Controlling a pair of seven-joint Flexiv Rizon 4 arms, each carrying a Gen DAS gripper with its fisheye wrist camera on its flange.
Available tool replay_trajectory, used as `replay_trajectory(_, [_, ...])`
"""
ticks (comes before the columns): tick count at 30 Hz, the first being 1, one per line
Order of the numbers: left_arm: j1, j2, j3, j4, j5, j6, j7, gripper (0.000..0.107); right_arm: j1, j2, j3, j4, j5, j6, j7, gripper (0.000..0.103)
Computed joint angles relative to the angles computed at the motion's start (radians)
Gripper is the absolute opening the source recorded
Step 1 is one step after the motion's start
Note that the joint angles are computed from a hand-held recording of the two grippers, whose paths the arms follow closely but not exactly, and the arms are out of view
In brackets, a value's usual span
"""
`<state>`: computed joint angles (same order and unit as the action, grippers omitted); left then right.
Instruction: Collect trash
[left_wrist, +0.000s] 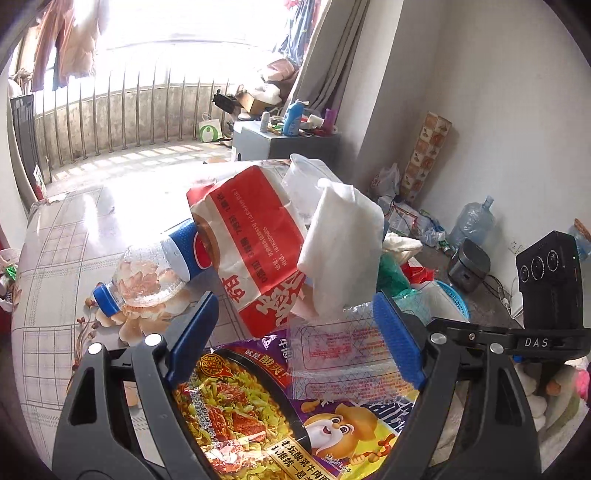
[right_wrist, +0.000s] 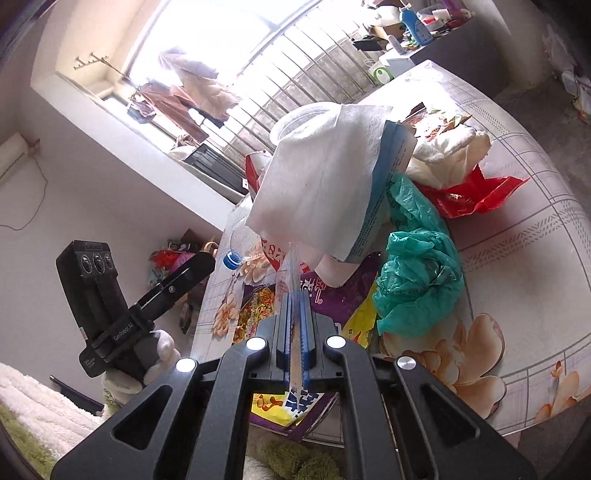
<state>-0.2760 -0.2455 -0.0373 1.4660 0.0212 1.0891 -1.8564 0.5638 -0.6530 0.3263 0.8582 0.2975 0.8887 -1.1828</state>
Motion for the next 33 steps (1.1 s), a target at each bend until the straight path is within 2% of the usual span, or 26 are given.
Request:
replay_trajectory(2, [0.017,-0.008,-0.02,-0.013,-0.043,0.026,0.043,0.08,-0.004,0.019,-0.003,0.022,-0.002,0.027,-0.012,0.004])
replay_trajectory(3, [0.022,-0.017,-0.027,-0.023,-0.063,0.029,0.061,0.076,-0.015,0.034,0.001,0.043,0.005,0.042,-0.022,0.004])
replay_trajectory(8, [0.08,-0.087,-0.083,-0.083,-0.259,-0.028,0.182,0.063,-0.049,0.099,0.006,0.142,0.02,0.116,-0.032,0.004])
replay_trajectory(13, [0.055,-0.166,-0.049,-0.195,-0.235,-0.144,0.151,0.05,-0.082,0.151,0.019,0.235,0.041,0.213,-0.035,0.004])
replay_trajectory(17, [0.065,-0.183,-0.076,-0.203,-0.285,-0.152,0.198,0.05,-0.095,0.18,0.017,0.287,0.036,0.26,-0.019,0.004])
replay_trajectory(21, [0.109,-0.176,-0.167,-0.147,-0.472,-0.099,0.316,0.05,-0.107,0.177,0.02,0.297,0.025,0.259,-0.002,0.004])
replay_trajectory(23, [0.114,-0.187,-0.188,-0.151,-0.545,-0.103,0.345,0.05,-0.107,0.171,0.021,0.296,0.016,0.25,0.001,0.004])
replay_trajectory(26, [0.108,-0.21,-0.191,-0.175,-0.601,-0.128,0.34,0.052,-0.108,0.167,0.024,0.299,0.009,0.24,0.001,0.004])
replay_trajectory(27, [0.108,-0.218,-0.192,-0.185,-0.618,-0.135,0.335,0.056,-0.108,0.168,0.023,0.3,0.007,0.238,0.002,0.004])
replay_trajectory(28, [0.102,-0.222,-0.186,-0.192,-0.624,-0.14,0.315,0.063,-0.107,0.169,0.022,0.305,0.005,0.239,0.006,0.004])
replay_trajectory(30, [0.088,-0.246,-0.167,-0.231,-0.61,-0.15,0.256,0.068,-0.109,0.171,0.024,0.314,0.007,0.243,0.009,0.004])
replay_trajectory(33, [0.073,-0.295,-0.135,-0.322,-0.562,-0.212,0.158,0.068,-0.109,0.177,0.023,0.327,0.006,0.254,0.017,0.004])
